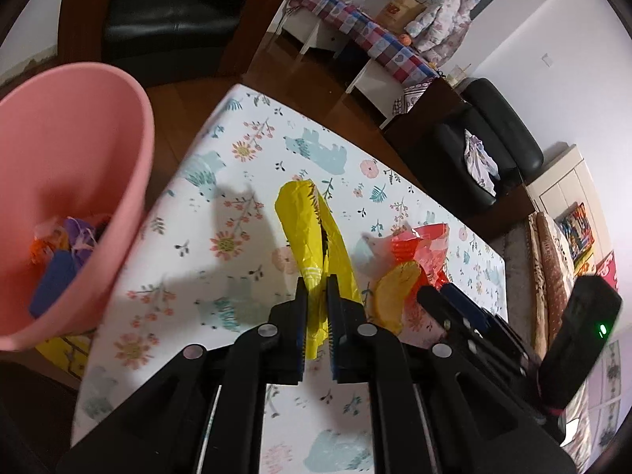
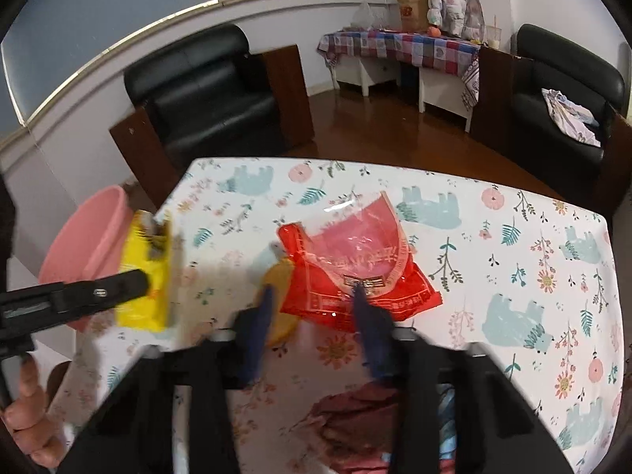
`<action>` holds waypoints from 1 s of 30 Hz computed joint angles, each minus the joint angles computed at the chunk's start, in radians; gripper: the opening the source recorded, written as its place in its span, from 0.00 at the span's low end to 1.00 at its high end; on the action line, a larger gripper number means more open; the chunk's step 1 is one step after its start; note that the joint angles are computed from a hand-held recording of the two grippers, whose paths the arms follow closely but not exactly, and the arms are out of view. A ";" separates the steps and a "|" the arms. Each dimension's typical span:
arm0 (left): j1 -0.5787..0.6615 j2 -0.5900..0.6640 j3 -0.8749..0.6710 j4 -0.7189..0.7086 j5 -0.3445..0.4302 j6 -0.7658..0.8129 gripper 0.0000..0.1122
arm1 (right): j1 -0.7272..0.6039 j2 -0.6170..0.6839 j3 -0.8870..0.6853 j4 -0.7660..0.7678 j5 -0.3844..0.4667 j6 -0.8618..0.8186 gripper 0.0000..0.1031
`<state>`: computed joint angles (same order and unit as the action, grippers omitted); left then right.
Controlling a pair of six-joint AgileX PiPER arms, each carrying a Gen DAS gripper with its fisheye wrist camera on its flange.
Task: Collect trash
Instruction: 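Grasp the yellow plastic bag with the left tool while the right tool grasps the red bag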
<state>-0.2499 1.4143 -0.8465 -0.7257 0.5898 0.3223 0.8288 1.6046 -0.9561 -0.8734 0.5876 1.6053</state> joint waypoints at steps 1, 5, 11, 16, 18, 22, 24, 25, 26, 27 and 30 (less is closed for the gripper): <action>-0.001 -0.007 0.008 -0.002 -0.003 0.007 0.07 | -0.004 0.003 0.000 0.007 0.000 -0.004 0.24; 0.020 -0.034 0.033 -0.022 0.008 0.053 0.07 | 0.018 -0.020 0.025 -0.042 0.020 0.062 0.15; 0.039 -0.108 0.077 -0.023 0.010 0.096 0.07 | 0.117 -0.126 0.080 -0.123 0.098 0.202 0.07; 0.058 -0.189 0.113 -0.011 0.023 0.109 0.07 | 0.230 -0.197 0.079 -0.151 0.202 0.267 0.05; 0.080 -0.218 0.125 -0.013 0.034 0.126 0.07 | 0.277 -0.215 0.060 -0.165 0.242 0.280 0.05; 0.141 -0.285 0.150 -0.029 0.078 0.168 0.07 | 0.352 -0.223 0.004 -0.182 0.307 0.276 0.05; 0.176 -0.320 0.158 -0.030 0.101 0.184 0.07 | 0.375 -0.215 -0.036 -0.189 0.315 0.260 0.05; 0.195 -0.340 0.161 -0.027 0.107 0.191 0.07 | 0.381 -0.209 -0.055 -0.190 0.311 0.249 0.05; 0.218 -0.357 0.163 -0.027 0.116 0.203 0.07 | 0.383 -0.199 -0.079 -0.192 0.298 0.236 0.05; 0.251 -0.375 0.163 -0.032 0.130 0.223 0.07 | 0.384 -0.183 -0.107 -0.194 0.281 0.218 0.05; 0.352 -0.399 0.154 -0.056 0.181 0.275 0.07 | 0.378 -0.124 -0.192 -0.185 0.225 0.168 0.05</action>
